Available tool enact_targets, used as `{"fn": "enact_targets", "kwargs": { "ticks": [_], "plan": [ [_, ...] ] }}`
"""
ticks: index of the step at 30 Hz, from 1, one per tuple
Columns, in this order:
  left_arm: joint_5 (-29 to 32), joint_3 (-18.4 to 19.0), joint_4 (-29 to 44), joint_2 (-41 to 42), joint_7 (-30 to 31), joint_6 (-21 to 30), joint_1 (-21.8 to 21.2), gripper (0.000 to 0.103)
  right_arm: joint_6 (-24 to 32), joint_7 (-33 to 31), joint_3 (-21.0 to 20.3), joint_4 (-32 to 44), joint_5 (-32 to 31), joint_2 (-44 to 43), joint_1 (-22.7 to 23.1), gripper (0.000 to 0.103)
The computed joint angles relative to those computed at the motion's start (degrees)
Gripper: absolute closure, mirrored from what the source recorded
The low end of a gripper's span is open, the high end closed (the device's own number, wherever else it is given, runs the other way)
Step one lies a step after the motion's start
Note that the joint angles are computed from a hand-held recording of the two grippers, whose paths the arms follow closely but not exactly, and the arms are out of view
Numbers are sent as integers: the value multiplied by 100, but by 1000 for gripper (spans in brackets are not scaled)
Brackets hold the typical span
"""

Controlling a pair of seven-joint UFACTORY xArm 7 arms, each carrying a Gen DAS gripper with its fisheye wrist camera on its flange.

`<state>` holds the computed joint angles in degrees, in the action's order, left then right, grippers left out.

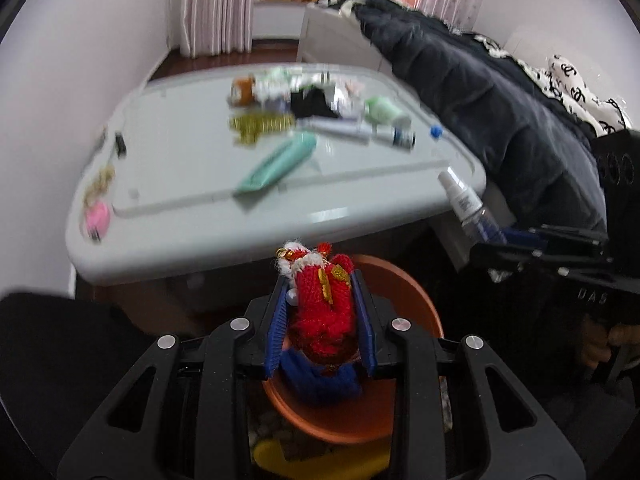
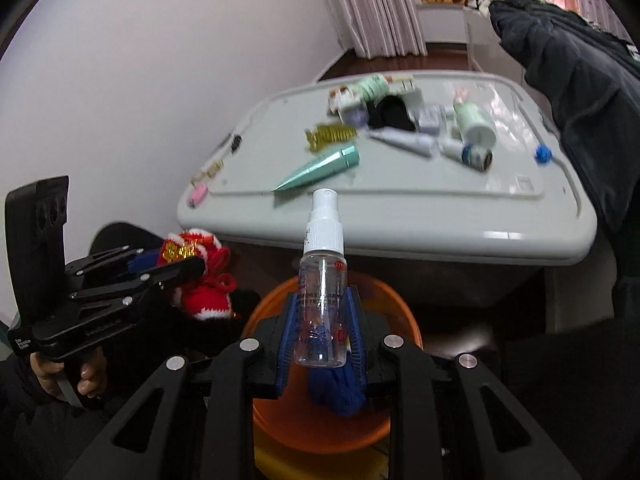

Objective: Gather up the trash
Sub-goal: 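Release the spray bottle and red ornament into the orange bucket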

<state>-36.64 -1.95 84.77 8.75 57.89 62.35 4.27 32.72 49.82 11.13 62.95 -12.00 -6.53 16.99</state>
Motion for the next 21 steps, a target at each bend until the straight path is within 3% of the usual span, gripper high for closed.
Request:
{"fn": "enact_targets", "kwargs": {
  "ticks": [6, 7, 8, 9, 10, 17, 21],
  "plan": [
    [398, -4, -198, 4, -155, 89, -88, 71, 240, -422, -47, 45, 475, 147, 101, 78],
    [515, -7, -179, 42, -221, 118, -116, 64, 316, -552, -61, 87, 609, 206, 125, 77],
    [673, -7, -174, 75, -335, 95, -155, 50, 465, -687, -78, 160, 767, 300, 145, 75],
    [850, -6, -156, 129, -469, 101, -195, 44, 605, -677, -83, 214, 796, 375, 149, 58],
    [902, -7, -111, 192, -538, 175, -191, 36, 665, -648, -85, 232, 782, 410, 155, 48],
    [963, -52, 147, 392, -641, 259, -130, 33, 553, -446, -172, 45, 609, 253, 69, 52],
    [999, -171, 670, 783, -691, -139, -213, 24, 657, -377, -300, 278, 87, 228, -209, 52]
  ]
}}
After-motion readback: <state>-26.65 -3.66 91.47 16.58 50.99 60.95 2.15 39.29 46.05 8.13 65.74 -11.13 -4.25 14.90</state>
